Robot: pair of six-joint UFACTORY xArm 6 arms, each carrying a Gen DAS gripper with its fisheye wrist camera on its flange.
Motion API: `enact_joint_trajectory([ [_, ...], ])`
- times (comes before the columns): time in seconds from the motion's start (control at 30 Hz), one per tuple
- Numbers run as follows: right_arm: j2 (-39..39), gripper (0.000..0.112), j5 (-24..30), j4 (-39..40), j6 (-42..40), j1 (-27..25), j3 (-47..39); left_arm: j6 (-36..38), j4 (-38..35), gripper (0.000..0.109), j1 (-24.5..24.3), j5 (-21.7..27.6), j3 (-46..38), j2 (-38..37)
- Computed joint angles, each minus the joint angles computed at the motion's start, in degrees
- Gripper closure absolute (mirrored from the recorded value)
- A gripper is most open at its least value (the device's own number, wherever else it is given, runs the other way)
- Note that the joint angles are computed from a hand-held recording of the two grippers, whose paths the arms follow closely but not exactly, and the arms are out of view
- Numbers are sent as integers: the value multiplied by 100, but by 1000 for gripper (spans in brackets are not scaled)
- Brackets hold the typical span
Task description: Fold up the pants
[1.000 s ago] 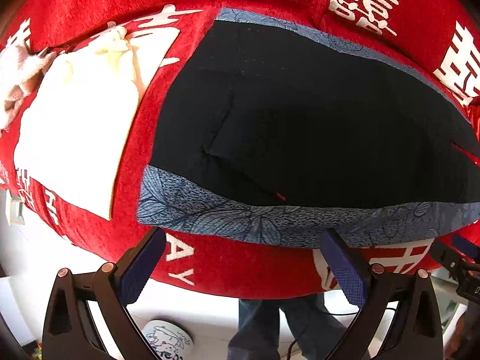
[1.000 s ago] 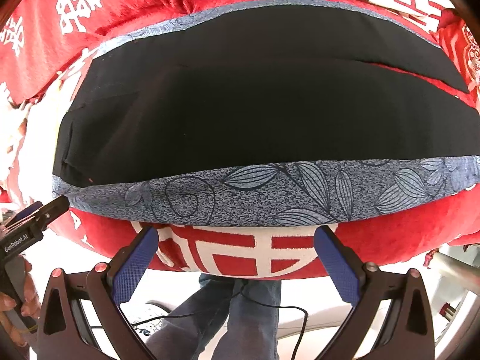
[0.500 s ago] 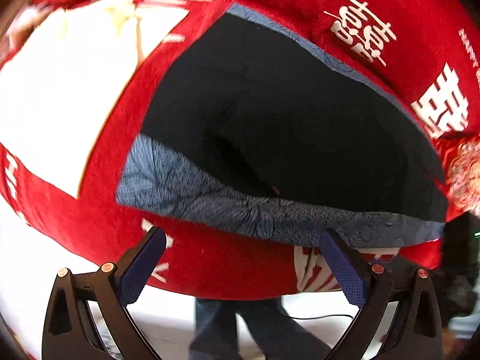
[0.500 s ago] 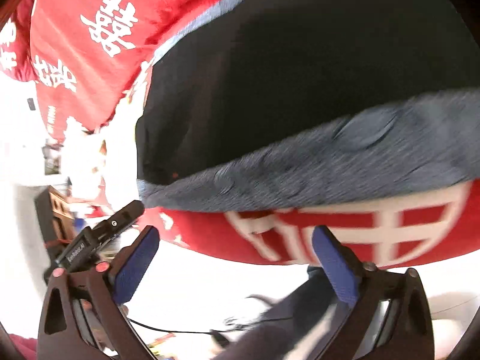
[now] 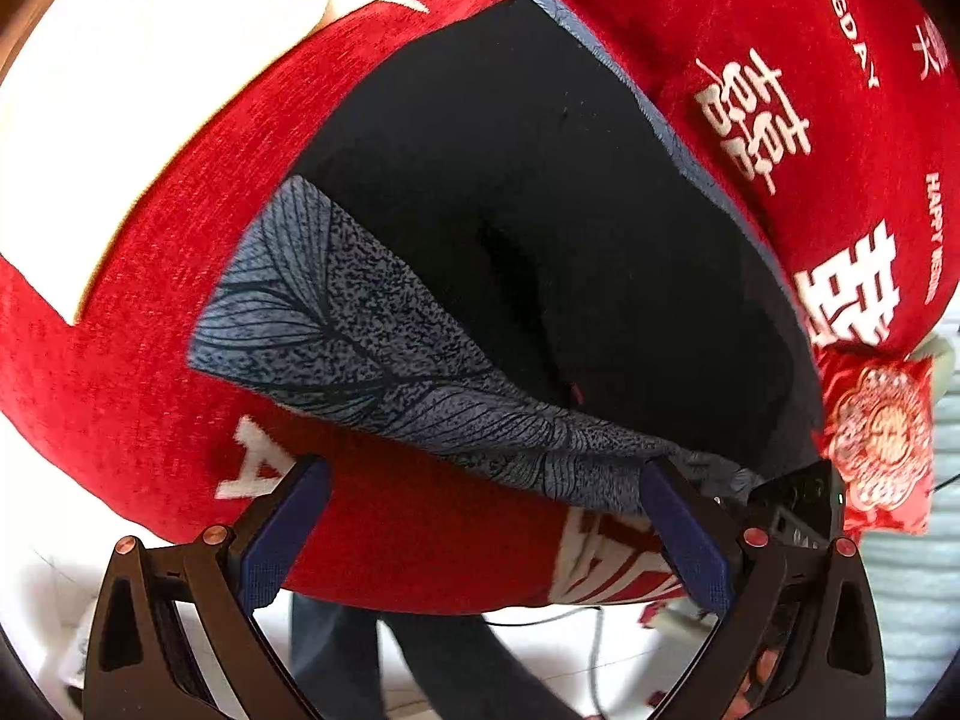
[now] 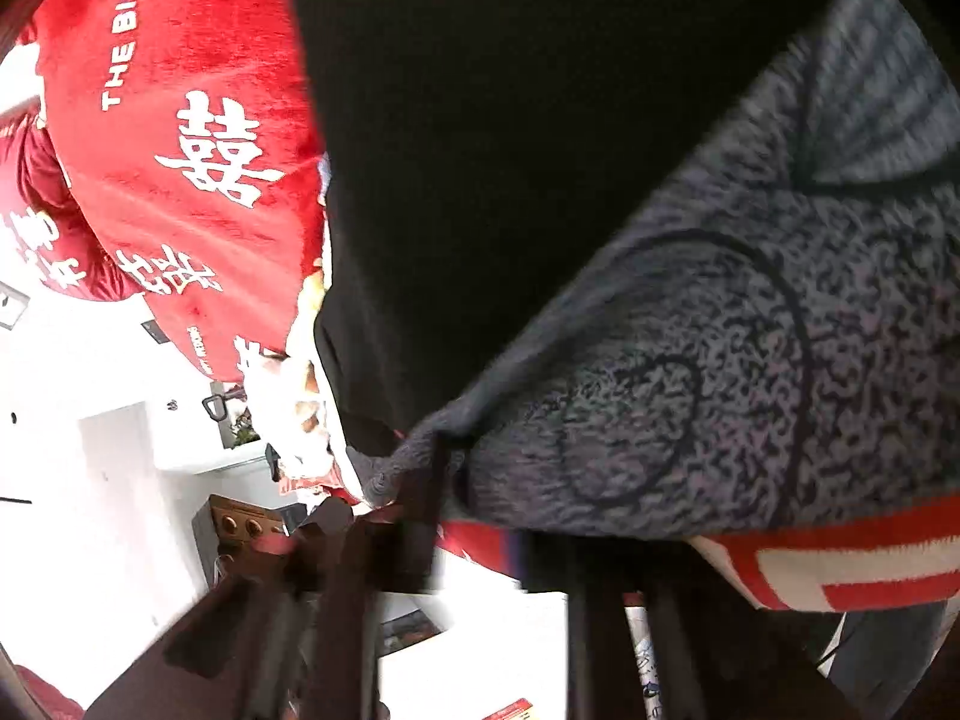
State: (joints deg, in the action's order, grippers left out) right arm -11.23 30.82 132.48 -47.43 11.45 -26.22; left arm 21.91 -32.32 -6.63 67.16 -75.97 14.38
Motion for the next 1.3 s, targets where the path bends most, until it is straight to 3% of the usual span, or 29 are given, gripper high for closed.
enact_joint_trajectory([
  [0.2,-546,104,-414,-513,277,272,85,-503,-261,6,-28,-136,-386,414],
  [0.27,-502,104,-477,-879,446,298,10,-749,-150,20,-53,-286,-423,495],
  [0.33,-463,104,-431,-1106,503,267,-32,-768,-76,24,-100,-436,-360,451],
  [0.37,-433,104,-429,-1218,534,269,-68,-688,10,44,-155,-569,-274,374],
  [0.47,-363,104,-342,-1361,428,199,-84,-173,-267,76,-136,-361,-301,402],
  [0.6,-503,98,-120,-1522,283,-23,212,-40,-268,76,-125,-272,-374,436],
  [0.63,-564,93,-130,-1626,370,-56,290,38,-246,76,-123,-243,-382,436],
  [0.7,-822,71,-244,-1655,441,-122,585,104,-236,76,-131,-169,-413,445],
  [0.77,-1167,62,-330,-1394,354,-286,985,148,-313,76,-119,-8,-500,484],
  [0.93,-1798,62,320,-594,-137,-1089,1774,436,-235,76,-36,243,-728,656],
  [1.03,-2158,62,472,573,-520,-1460,2136,393,-189,76,-78,230,-789,741],
  [1.07,-2103,70,585,875,-561,-1552,2174,365,-163,76,-106,162,-763,740],
  [1.1,-1992,99,740,1154,-583,-1619,2193,358,-160,77,-115,112,-724,718],
  [1.13,-1897,106,655,1225,-504,-1604,2144,358,-142,81,-117,35,-643,645],
  [1.2,-2082,106,-1,987,-278,-1342,2038,359,-173,84,-83,1,-557,538],
  [1.3,-2979,106,-1059,124,540,-824,2073,311,-280,84,29,87,-547,416],
])
